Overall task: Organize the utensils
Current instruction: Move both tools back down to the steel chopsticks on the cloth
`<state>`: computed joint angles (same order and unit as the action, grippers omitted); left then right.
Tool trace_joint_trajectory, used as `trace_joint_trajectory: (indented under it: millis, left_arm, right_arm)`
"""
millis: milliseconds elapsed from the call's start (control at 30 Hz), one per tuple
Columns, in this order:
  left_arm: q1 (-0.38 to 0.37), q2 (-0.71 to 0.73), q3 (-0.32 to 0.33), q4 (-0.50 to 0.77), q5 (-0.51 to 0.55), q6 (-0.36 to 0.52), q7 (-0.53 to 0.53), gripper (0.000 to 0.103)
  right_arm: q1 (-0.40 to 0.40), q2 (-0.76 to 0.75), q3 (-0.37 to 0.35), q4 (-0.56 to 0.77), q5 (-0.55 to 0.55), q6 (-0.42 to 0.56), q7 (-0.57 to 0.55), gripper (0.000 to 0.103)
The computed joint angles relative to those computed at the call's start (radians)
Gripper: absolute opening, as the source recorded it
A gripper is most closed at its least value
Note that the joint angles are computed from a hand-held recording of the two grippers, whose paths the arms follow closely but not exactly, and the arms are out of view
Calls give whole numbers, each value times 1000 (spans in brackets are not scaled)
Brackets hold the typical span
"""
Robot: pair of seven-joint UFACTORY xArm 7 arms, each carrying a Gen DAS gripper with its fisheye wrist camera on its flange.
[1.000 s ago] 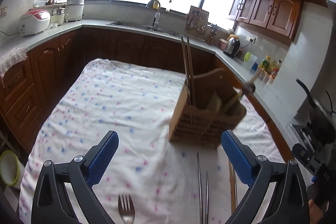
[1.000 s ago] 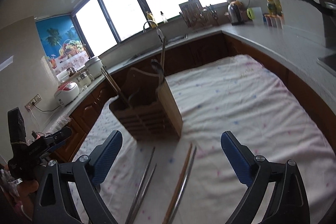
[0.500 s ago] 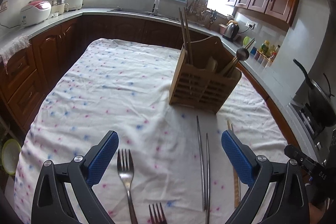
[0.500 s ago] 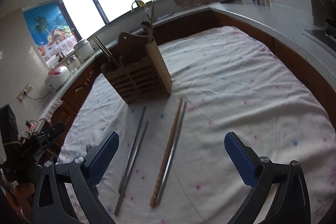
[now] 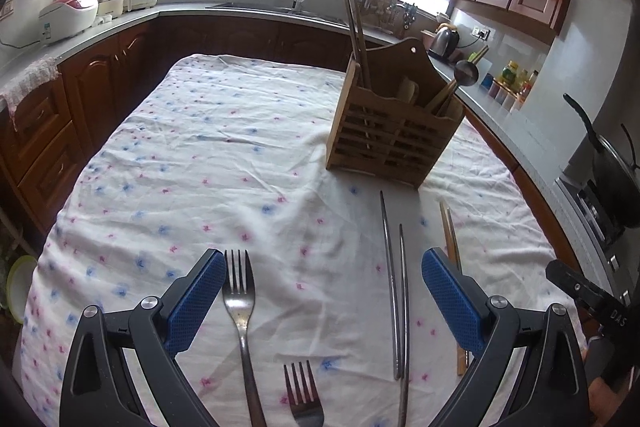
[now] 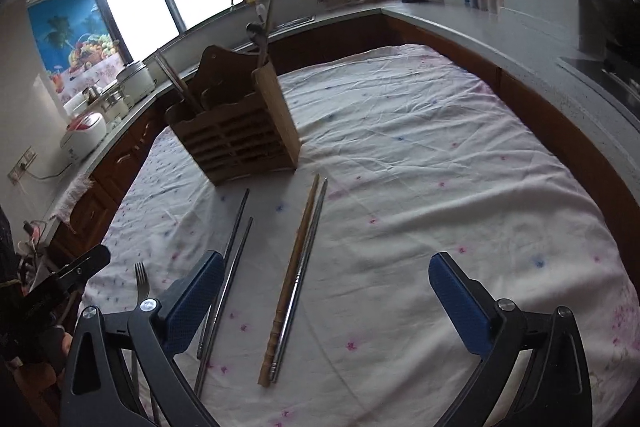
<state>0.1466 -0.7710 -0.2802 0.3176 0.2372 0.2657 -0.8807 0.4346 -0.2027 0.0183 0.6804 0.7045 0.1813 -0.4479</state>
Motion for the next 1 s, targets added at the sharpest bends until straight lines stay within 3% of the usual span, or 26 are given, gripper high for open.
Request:
trace_joint_trajectory:
  millis: [100,167,233,300,367,567,733,833,1000]
  left_arm:
    - [3,29,-4,14,7,-9,5,99]
    - [12,50,-12,25,15,-14,4,99]
    - [18,80,-12,40,24,-24,10,99]
    - [22,117,-11,60,31,-31,18,98]
    - [14,163,2,87,35,-36,38,97]
    - [-20,362,58,218,51,-25,127,69]
    - [-85,521,144,331,16,-34,218,59]
    - [-109,601,170,399,12,-22,256,50]
    - [-163,708,217,484,-58,-10,349,40]
  right_arm:
    - [19,23,-9,11,39,-19,-40,96]
    - [14,47,-6,31,56,-13,-52,78]
    - [-9,74,7,54,45,11,-37,68]
    - [-26,103,15,83,76,46,-58,64]
    - [-49,133,32,109,96,59,-73,50]
    - [-123,239,91,215,137,136,-114,47]
    - [-166,342,139,305,25,155,-40,46]
    - [-175,393,153,344,-68,153,22,32]
    - [-187,443,165,371,-226,139,125,24]
